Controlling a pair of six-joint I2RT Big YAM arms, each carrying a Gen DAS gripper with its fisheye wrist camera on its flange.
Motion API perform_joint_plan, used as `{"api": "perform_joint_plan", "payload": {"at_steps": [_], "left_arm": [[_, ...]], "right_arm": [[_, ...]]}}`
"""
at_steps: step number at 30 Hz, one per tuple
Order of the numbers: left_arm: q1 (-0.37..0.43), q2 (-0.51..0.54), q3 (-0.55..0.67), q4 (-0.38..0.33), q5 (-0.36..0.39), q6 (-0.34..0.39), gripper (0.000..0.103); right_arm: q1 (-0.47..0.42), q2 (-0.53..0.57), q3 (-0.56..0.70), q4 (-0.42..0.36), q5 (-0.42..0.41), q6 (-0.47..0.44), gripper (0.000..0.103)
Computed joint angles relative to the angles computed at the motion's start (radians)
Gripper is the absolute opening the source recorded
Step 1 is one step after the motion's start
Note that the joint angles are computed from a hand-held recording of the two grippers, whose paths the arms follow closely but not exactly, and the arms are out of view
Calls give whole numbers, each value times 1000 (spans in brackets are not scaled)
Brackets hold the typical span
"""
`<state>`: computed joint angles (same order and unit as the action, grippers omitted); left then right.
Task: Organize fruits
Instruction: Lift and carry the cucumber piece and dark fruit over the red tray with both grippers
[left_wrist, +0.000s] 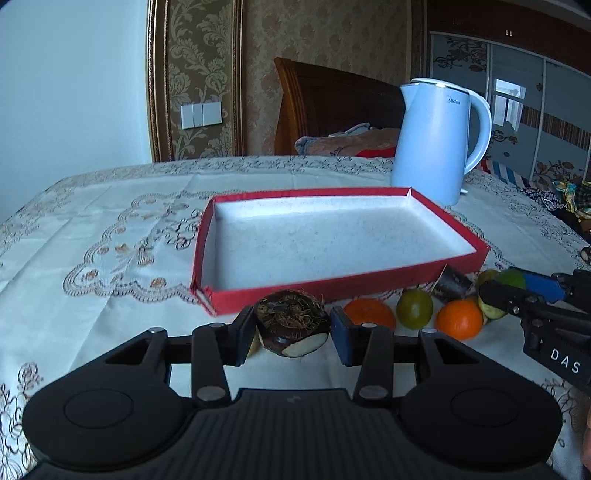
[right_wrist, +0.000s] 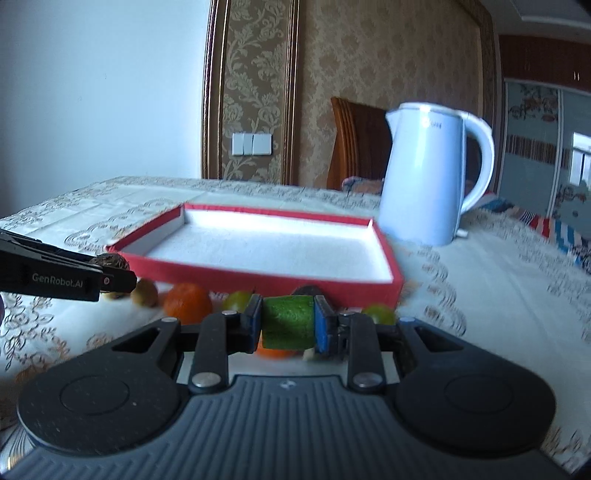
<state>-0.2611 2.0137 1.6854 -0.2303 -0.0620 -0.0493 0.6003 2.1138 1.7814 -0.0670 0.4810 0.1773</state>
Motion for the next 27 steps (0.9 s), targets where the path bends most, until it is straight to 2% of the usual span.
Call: {"api": "perform_joint_plan", "payload": {"at_steps": [6,12,20,27], "left_arm": [[-6,62,110,-39,-10,0,43],[-1,149,264,-122,-12,-37,43],[6,273,491,-226,-62,-50,43],[6,398,717,-361,-86,-60,43]], "right_arm": [[-18,22,70,-9,19,-45,27],[-41,91,207,-76,18,-71,27],[-85,264,539,-298,-24,5,27],[-108,489,961,-555,-48,42,27]]}}
